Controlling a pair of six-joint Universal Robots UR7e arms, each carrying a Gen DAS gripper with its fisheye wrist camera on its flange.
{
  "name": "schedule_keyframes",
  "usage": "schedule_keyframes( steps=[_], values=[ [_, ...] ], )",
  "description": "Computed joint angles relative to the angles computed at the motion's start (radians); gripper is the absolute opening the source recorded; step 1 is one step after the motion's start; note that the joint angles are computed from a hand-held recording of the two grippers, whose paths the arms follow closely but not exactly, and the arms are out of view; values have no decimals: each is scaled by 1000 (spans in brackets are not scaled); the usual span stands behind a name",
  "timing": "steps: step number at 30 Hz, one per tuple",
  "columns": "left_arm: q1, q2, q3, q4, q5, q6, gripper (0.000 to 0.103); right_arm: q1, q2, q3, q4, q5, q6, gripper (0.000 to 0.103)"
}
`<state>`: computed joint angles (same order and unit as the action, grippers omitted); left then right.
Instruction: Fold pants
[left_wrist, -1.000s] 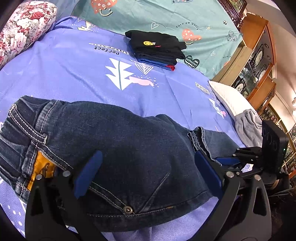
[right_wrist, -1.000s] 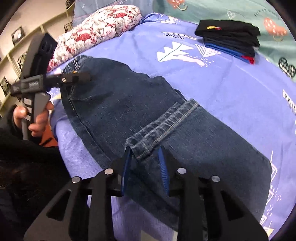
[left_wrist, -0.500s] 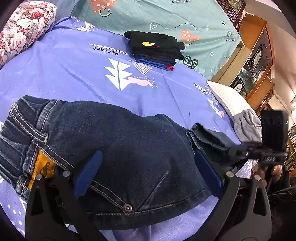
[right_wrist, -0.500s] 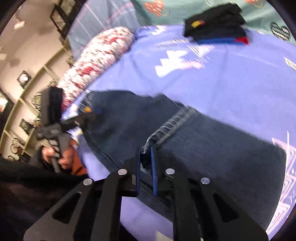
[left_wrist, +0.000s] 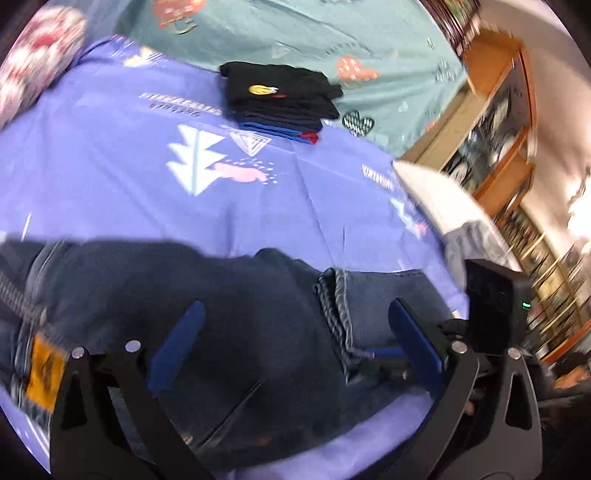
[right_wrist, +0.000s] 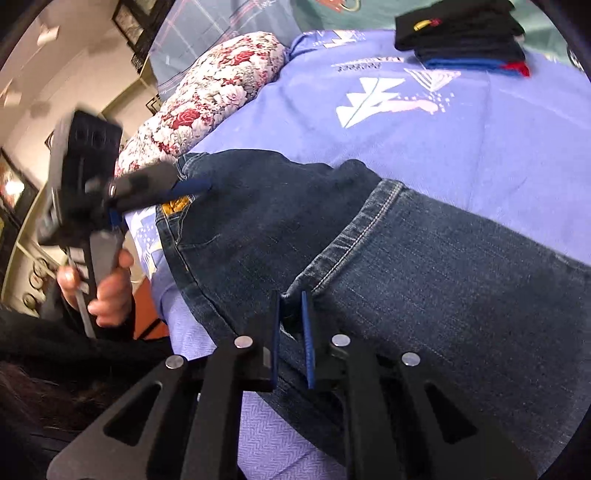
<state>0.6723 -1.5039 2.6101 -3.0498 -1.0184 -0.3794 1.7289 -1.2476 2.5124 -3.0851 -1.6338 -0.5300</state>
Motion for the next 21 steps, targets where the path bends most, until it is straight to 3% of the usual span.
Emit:
schedule_keyframes(
  steps=[4,7,11,13,15,18,21],
  values=[
    [-36,210,-113,147,113,25,101,-4,-4,13,-23,7,-30,12],
    [8,330,-194,278,120,1,101,0,0,23,-54,-1,-48,12],
    [40,322,-215,322,85,1,101,20,-47,50,-53,-68,-61,19],
    [41,321,-216,328,89,1,101,23,-151,63,15,-94,-48,20],
    [41,321,-217,332,93,2,101,34,-248,72,3,-157,-46,20],
    [41,319,-215,332,94,1,101,-28,-336,34,3,-230,32,20],
    [31,333,-218,351,103,-7,101,-92,-246,-3,116,-379,54,20]
  ],
)
